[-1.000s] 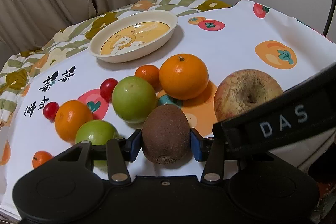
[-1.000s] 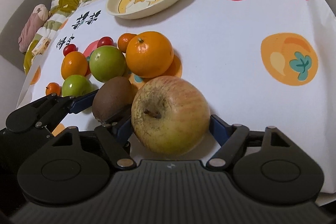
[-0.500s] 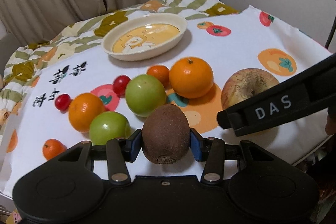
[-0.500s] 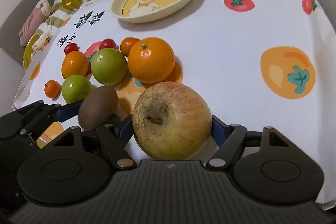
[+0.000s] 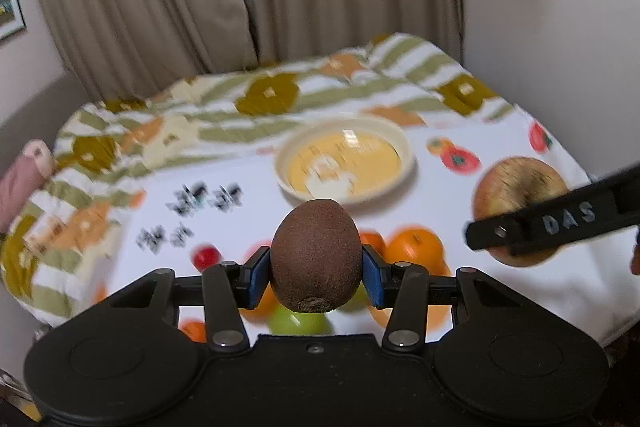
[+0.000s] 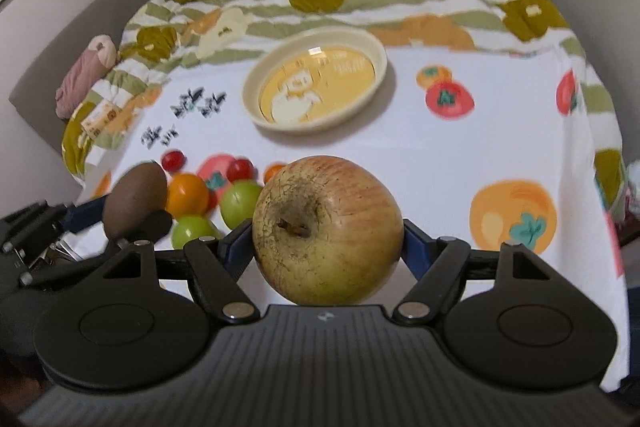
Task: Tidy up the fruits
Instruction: 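Carry the kiwi with the left tool while the right tool carries the apple into the cream bowl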
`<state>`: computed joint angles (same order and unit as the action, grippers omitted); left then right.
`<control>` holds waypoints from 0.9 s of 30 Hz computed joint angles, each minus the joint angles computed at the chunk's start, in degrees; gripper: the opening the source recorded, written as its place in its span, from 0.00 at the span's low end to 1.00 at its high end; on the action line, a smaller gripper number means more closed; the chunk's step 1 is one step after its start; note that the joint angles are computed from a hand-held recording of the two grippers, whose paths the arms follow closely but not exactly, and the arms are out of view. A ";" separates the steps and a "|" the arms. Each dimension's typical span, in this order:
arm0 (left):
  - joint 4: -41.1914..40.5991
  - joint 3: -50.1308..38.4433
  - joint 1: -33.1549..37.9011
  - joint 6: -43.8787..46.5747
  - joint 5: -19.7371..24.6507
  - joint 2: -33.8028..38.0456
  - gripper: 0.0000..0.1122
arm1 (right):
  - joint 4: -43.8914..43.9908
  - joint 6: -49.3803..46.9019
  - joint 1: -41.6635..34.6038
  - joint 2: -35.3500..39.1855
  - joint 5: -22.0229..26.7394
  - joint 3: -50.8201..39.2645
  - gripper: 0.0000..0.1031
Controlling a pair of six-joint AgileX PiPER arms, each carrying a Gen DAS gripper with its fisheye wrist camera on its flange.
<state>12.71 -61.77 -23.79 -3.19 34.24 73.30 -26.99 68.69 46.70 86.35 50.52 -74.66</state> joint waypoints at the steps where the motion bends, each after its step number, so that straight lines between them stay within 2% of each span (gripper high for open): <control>1: -0.04 -1.56 0.57 0.57 0.20 0.43 0.46 | -0.21 -0.68 -0.01 0.09 0.66 -1.08 0.87; 8: -8.84 -12.87 6.97 11.99 0.00 6.37 0.46 | 0.32 -6.10 -2.79 4.21 4.40 -11.45 0.87; 14: -21.96 -24.62 12.27 28.01 0.54 16.61 0.46 | -0.08 -9.14 -6.10 11.96 8.36 -23.65 0.87; 20: -32.99 -39.72 15.26 39.97 6.47 29.57 0.46 | 0.86 -9.93 -10.26 21.24 11.61 -36.19 0.87; 27: -36.65 -64.13 15.13 45.20 16.50 48.66 0.46 | 2.55 -9.42 -14.83 34.91 17.06 -54.09 0.87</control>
<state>-23.94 -125.90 -8.66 42.01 50.74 121.96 -24.43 59.27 31.86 121.26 67.58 -128.75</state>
